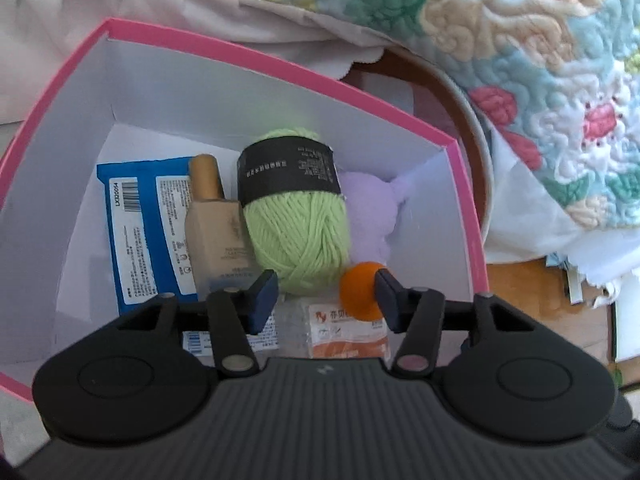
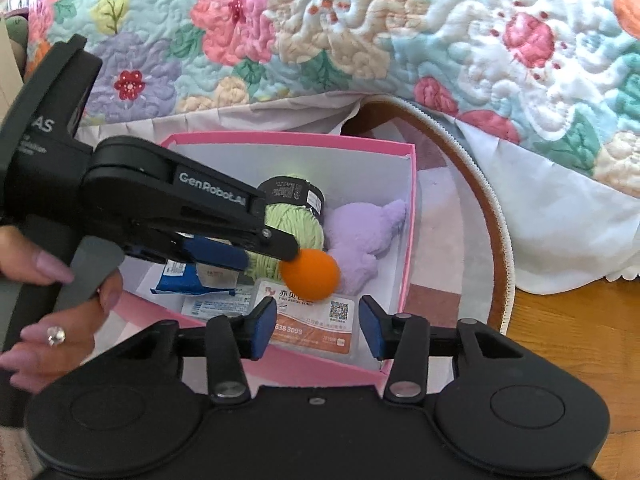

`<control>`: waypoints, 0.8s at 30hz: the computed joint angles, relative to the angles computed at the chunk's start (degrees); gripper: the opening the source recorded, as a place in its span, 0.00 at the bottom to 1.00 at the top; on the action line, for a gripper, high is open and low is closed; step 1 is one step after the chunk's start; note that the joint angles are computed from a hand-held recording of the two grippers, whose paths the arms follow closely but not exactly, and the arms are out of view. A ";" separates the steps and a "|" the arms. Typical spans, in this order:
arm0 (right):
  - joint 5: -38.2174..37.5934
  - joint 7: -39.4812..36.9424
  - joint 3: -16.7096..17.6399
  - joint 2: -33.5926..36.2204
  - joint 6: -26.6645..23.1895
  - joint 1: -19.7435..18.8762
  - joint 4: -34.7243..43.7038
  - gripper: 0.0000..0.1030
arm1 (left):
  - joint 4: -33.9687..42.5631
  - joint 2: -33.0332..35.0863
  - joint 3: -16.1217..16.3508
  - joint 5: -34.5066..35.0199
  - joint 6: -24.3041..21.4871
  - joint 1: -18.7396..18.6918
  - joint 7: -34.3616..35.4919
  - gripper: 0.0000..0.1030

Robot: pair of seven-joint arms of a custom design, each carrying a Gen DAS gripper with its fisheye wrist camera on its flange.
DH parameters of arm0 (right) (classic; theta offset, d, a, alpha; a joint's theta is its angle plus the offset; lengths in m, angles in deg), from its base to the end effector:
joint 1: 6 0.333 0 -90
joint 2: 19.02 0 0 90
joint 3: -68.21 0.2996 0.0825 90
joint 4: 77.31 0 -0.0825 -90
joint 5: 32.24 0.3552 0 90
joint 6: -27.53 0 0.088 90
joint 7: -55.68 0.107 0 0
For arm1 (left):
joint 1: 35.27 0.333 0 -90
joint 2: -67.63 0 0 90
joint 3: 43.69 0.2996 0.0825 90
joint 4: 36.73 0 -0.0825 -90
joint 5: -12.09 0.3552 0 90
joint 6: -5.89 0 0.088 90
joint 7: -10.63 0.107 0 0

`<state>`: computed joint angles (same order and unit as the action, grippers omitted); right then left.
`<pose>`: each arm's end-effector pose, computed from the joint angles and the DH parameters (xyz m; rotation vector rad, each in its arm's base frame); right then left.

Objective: Organize objects
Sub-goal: 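Lower the sponge into the box and open the left tool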

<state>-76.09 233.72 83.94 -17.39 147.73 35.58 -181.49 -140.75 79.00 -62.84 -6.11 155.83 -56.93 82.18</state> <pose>0.3377 0.4612 0.5442 -1.5749 1.9735 -0.6680 0.4887 -0.3934 0.4994 1.8740 -2.1512 0.9771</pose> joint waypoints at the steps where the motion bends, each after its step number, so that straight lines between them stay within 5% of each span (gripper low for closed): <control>1: -0.05 0.08 -0.01 -0.02 0.09 0.00 -0.06 0.47 | 0.21 0.14 -0.37 -1.46 -0.64 0.43 0.93 0.56; 8: -1.10 1.46 0.10 0.05 -0.01 0.28 0.43 0.47 | 0.66 1.89 -1.59 -8.98 -2.00 0.74 2.12 0.67; 13: -1.33 0.32 0.27 0.49 -0.84 0.72 1.49 0.47 | 0.41 2.71 -2.64 -13.21 -0.53 1.05 3.33 0.58; 20: 0.81 -3.20 -0.42 1.46 -1.21 0.67 2.83 0.47 | 1.96 3.02 -1.85 -10.25 -1.02 0.33 1.57 0.52; 24: 1.63 -2.64 -0.74 1.33 -0.77 0.51 2.46 0.47 | 1.59 -0.26 1.34 3.78 -2.72 -2.54 -4.85 0.56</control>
